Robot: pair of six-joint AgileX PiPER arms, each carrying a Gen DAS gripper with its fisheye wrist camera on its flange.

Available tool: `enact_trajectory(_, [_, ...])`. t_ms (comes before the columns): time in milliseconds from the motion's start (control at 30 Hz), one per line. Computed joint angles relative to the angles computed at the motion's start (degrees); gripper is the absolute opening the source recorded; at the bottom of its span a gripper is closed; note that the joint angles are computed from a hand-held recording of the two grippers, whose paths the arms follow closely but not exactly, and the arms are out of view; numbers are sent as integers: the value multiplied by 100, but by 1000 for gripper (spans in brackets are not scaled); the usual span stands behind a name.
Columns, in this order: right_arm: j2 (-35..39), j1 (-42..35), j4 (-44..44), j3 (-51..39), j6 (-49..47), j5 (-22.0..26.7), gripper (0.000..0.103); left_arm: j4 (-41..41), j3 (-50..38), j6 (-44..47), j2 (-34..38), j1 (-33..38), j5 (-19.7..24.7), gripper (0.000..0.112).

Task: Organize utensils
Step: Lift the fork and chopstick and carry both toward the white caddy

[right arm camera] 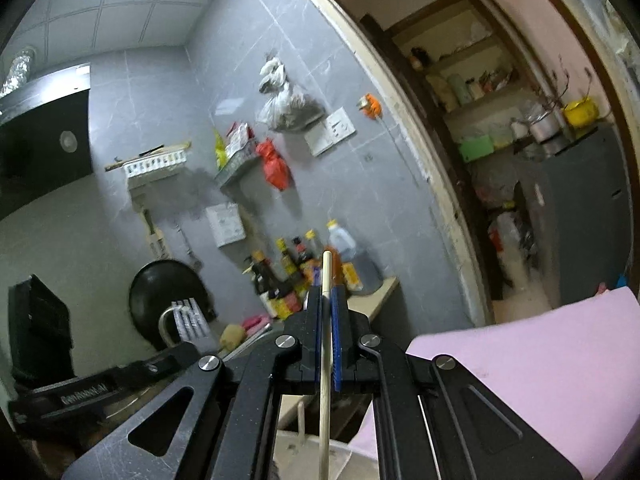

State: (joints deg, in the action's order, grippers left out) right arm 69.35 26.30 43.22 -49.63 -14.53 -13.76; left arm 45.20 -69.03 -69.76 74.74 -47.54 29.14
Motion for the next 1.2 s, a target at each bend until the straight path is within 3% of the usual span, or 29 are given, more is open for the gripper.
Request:
enact_trajectory(100, [299,401,1220,-46,-1062,-827,4,-36,80,62,70,355,-322,3])
enact_trajectory(167, [441,580,1456,10,-1094,-1332,4,-90,136,130,153,513,-487,3])
enact_trajectory(267, [677,1120,2282,93,-1482,-2545,4,-379,337,360,186,710,-781,3])
enact_trajectory(367, [830,1513,2744,138,-1592,-3460,4,-512,589,391,154,774,-992,3])
enact_trajectory(433, [952,1688,2983,79,-1735,-3868,4,-715,733,552,156,824,-1153,3])
enact_trajectory(500, [1079,1758,3131,-42,-1851,-4056,4,-801,834,643,146,837,-1253,3])
enact_trajectory(833, [1364,1964,3050,183,-1286,-4552,4,313,1069,-83,121,546,-1201,3])
enact_trajectory(933, [1383,1985,3091,200,-1277,-4529,4,577,1209,-423,7,592,-1356,3])
enact_trajectory(1200, [1327,1922,3040,301,-1141,-4499,4,192,1227,-436,-298,933,-1505,3])
